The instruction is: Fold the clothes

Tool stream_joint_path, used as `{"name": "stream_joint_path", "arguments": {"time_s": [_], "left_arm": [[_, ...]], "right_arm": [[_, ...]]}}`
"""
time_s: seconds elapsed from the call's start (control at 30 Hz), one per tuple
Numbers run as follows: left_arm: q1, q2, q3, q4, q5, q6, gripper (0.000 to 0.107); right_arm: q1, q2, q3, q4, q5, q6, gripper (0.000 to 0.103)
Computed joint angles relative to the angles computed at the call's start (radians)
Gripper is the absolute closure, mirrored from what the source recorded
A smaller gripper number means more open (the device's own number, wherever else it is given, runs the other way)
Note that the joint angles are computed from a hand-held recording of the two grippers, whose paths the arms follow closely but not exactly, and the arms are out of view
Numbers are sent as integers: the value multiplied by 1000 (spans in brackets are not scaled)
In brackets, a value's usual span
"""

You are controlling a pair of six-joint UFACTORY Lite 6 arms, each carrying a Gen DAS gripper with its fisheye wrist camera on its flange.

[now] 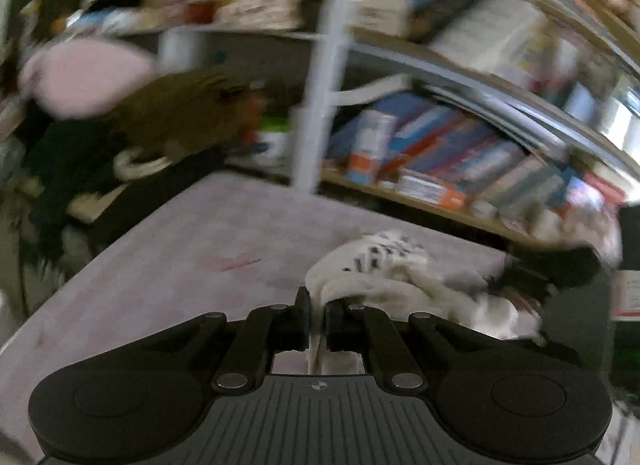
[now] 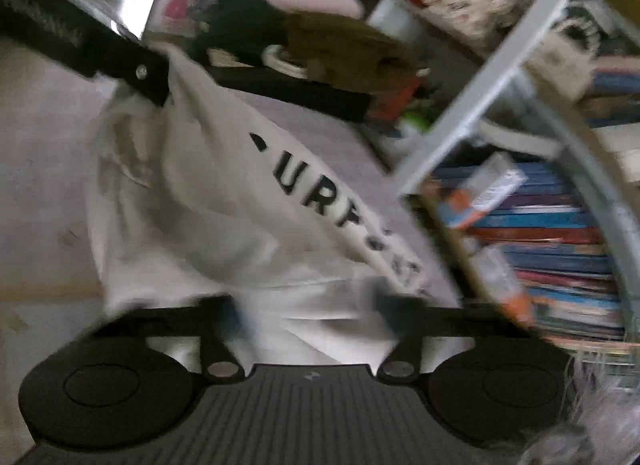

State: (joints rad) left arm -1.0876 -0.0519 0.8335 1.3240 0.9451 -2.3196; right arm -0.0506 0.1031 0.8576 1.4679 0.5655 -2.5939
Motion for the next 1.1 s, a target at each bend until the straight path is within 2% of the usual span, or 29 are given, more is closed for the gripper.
{"name": "stream_joint_path", "arguments": {"time_s": [0.1,0.17,0.23,0.3,0.43,0.53,0.6,0.67,0.73,0.77,0.83,0.97,1.1], "left_arm": [[83,-143,-79,3,40,-52,102],[151,-150,7,39,82,54,102],[184,-68,188,128,92,194,102],[188,49,397,229,39,300,102],[182,269,733,275,-238,510,102],[189,463,949,30,-464,788,100],[191,633,1085,-179,-539,955,95],[182,780,1188,-389,-509,1108,81],[181,913,1285,-598,-444,1272,80],[182,926,1271,-676,-426,1322,71],[183,875,1117,-705,-451,1298,60],[179,631,698,-490,-486,909,34],[192,370,327,-229,-448,490,30]], "right_arm": [[3,-4,49,-227,163,314,95],[17,-71,57,-323,316,523,96],[-3,-96,103,-276,479,684,96],[-48,-108,158,-184,601,826,96],[-277,-97,235,-109,754,934,96],[-496,-32,276,-223,825,950,97],[-615,35,289,-347,813,979,96],[-703,119,313,-474,766,1018,96],[-747,192,321,-607,678,1068,96],[-763,223,323,-656,649,1085,96],[-772,278,344,-730,596,1128,97],[-748,289,348,-757,557,1142,97],[-755,281,334,-786,547,1118,97]]}}
